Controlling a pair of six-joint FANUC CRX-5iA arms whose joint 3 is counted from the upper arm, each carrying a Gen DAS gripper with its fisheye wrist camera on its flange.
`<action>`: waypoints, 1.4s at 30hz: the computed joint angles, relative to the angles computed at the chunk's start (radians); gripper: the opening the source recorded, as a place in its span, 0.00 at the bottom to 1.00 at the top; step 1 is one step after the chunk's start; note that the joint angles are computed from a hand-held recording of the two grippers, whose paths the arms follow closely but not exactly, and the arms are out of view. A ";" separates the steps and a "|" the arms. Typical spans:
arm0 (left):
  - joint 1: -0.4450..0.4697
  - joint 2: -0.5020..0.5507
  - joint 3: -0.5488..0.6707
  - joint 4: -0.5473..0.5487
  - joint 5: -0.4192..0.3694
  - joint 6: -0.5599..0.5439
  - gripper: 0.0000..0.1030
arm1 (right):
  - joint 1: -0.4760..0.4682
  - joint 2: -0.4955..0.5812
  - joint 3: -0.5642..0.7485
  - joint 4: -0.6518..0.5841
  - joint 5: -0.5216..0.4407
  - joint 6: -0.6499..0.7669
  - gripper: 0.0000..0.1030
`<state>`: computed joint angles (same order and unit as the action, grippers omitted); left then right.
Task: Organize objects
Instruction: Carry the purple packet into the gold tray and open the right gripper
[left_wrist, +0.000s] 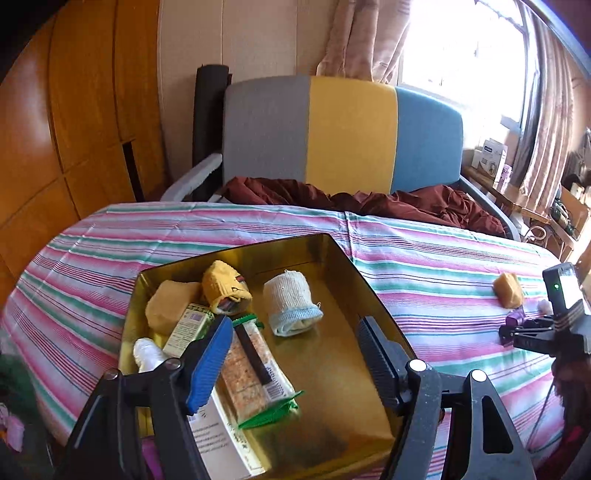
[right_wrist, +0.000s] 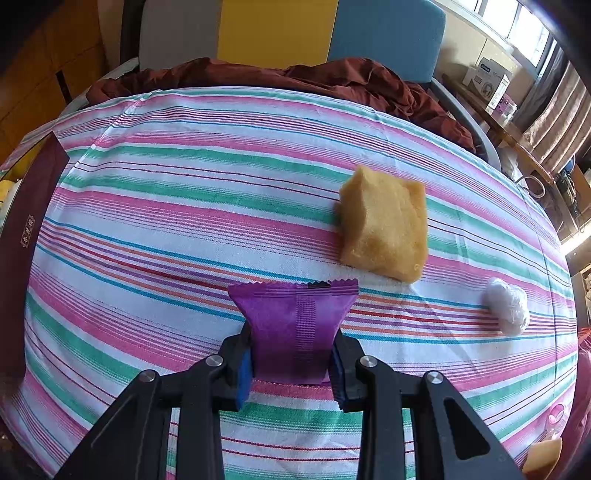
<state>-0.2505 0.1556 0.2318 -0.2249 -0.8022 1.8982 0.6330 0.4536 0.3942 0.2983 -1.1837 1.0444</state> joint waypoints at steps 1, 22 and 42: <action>-0.003 -0.012 -0.011 -0.008 0.007 0.003 0.69 | 0.000 -0.001 -0.002 0.000 0.001 0.003 0.32; 0.021 -0.136 -0.167 -0.003 0.080 0.041 0.76 | 0.059 -0.033 0.031 -0.117 0.016 -0.022 0.31; 0.168 -0.314 -0.374 0.130 0.239 -0.086 0.89 | 0.240 0.090 0.357 -0.215 0.011 0.205 0.31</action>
<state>-0.0821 -0.1587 -0.1424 -0.0952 -0.5637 1.8122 0.8727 0.5432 0.7513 0.0829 -1.1724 1.2492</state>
